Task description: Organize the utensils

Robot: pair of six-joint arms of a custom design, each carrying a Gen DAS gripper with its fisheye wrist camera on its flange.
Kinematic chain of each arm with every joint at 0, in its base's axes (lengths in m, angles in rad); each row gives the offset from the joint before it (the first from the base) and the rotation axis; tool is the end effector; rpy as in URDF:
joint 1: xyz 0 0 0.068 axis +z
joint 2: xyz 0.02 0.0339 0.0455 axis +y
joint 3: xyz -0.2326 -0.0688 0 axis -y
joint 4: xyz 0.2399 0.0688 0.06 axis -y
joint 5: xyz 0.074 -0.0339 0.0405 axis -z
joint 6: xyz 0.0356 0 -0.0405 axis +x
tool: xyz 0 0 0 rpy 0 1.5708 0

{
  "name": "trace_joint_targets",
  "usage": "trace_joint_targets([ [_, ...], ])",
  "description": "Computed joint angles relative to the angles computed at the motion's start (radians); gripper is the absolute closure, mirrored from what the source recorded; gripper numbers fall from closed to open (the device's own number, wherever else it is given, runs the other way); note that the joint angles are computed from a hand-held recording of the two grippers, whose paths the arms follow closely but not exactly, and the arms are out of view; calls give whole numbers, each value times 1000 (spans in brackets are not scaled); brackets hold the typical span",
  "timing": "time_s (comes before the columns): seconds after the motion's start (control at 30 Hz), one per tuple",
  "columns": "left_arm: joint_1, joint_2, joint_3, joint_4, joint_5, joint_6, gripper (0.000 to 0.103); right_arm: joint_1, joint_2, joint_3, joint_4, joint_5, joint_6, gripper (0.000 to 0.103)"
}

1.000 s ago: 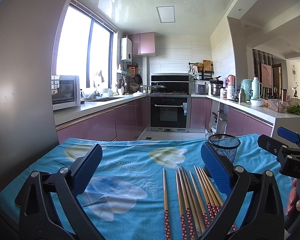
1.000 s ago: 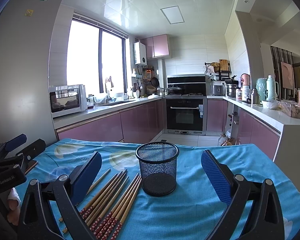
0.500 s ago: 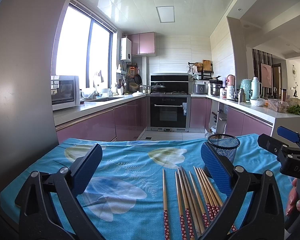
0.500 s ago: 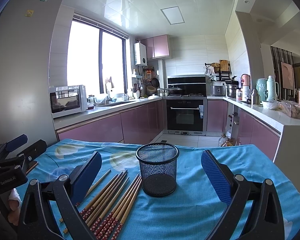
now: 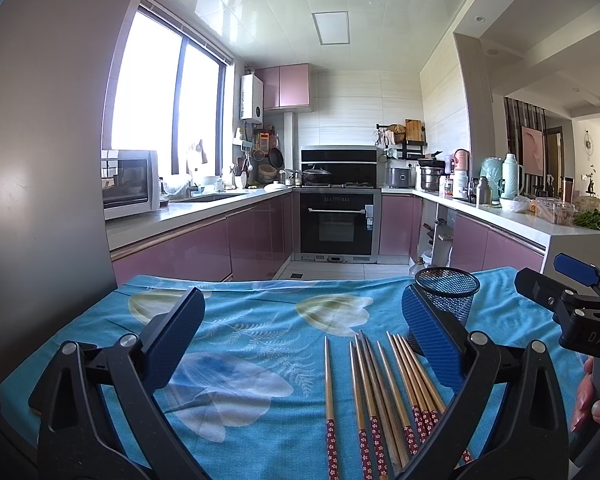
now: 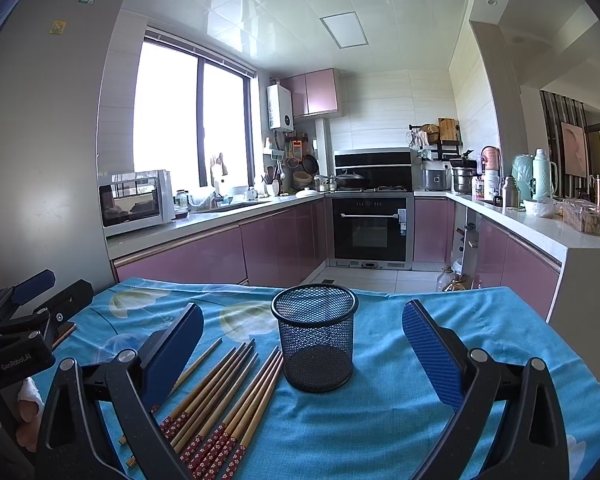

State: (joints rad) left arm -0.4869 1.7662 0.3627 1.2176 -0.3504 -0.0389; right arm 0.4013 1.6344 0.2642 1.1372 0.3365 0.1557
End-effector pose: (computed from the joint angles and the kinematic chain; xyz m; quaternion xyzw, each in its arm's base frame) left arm 0.2442 -0.1155 0.0953 0.0599 0.7637 -0.0338 0.6419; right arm 0.2311 0.0853 0.0977 0.0083 0.7803 0.0418 0.6239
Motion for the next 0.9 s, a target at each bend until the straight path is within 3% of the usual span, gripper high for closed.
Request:
trace_joint_targets([
  [0.9, 1, 34, 26, -8, 5, -5, 6, -17, 8, -5, 9, -21, 6, 7],
])
